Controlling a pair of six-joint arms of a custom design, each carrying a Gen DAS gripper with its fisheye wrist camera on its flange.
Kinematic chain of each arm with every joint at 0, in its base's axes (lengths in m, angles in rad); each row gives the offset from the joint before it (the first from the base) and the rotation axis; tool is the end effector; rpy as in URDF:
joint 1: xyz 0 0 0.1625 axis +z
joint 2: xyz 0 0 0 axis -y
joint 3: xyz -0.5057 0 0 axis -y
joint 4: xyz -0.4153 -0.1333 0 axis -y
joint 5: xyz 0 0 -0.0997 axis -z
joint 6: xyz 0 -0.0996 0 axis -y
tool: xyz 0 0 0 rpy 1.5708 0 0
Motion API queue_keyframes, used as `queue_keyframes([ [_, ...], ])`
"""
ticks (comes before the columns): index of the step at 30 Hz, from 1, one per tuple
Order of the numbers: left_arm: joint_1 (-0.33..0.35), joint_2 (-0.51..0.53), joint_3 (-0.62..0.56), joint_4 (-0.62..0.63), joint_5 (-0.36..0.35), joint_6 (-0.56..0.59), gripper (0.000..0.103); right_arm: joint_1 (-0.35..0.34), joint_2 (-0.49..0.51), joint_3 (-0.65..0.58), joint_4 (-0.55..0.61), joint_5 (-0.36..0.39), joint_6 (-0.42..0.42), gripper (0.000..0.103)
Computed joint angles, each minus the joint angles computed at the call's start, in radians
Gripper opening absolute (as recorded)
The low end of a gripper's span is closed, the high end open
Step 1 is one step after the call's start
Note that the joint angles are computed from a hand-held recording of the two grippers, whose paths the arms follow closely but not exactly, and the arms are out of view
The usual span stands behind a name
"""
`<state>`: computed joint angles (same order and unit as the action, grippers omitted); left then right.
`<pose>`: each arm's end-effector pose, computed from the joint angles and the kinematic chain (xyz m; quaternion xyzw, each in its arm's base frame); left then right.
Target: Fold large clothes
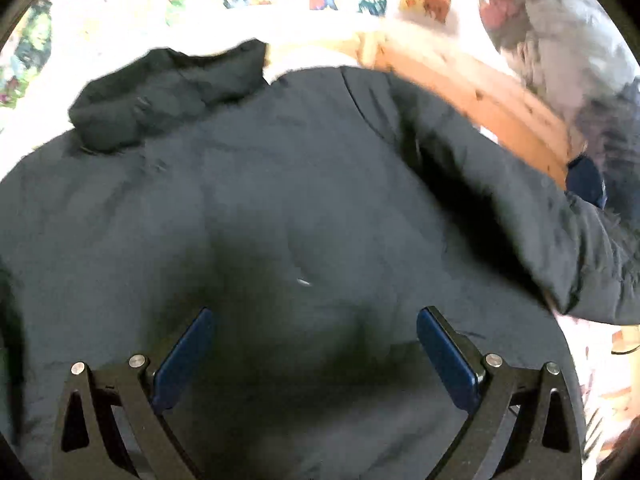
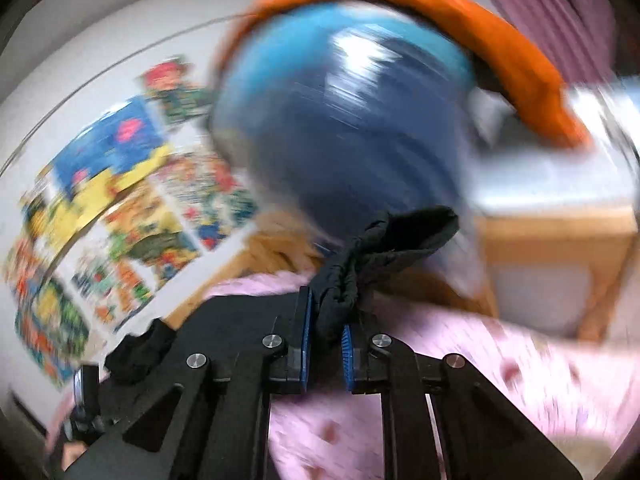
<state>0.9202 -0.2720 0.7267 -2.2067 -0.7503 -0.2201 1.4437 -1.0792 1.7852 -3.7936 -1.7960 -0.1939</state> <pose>-0.4238 -0.8971 0.0671 0.1598 0.8999 -0.2427 0.3252 0.0269 -0.6658 0.4332 -0.0531 -0.7235 0.6616 0.1897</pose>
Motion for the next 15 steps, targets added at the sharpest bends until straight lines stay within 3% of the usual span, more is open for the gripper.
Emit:
queue_keyframes([
  [7,-0.011,-0.200,0.250,-0.244,0.043,0.011,0.102,0.161,0.042,-0.175,0.244,0.143,-0.387,0.010],
  [9,-0.012,-0.253,0.332,-0.321,0.090,-0.001,0.102,0.198,0.060,-0.225,0.380,0.180,-0.468,0.010],
  [12,-0.010,-0.309,0.436,-0.429,0.174,0.020,0.102,0.241,0.091,-0.298,0.627,0.217,-0.522,0.010],
  [15,0.003,-0.364,0.527,-0.462,0.201,-0.010,0.102,0.273,0.140,-0.361,0.789,0.218,-0.565,0.010],
])
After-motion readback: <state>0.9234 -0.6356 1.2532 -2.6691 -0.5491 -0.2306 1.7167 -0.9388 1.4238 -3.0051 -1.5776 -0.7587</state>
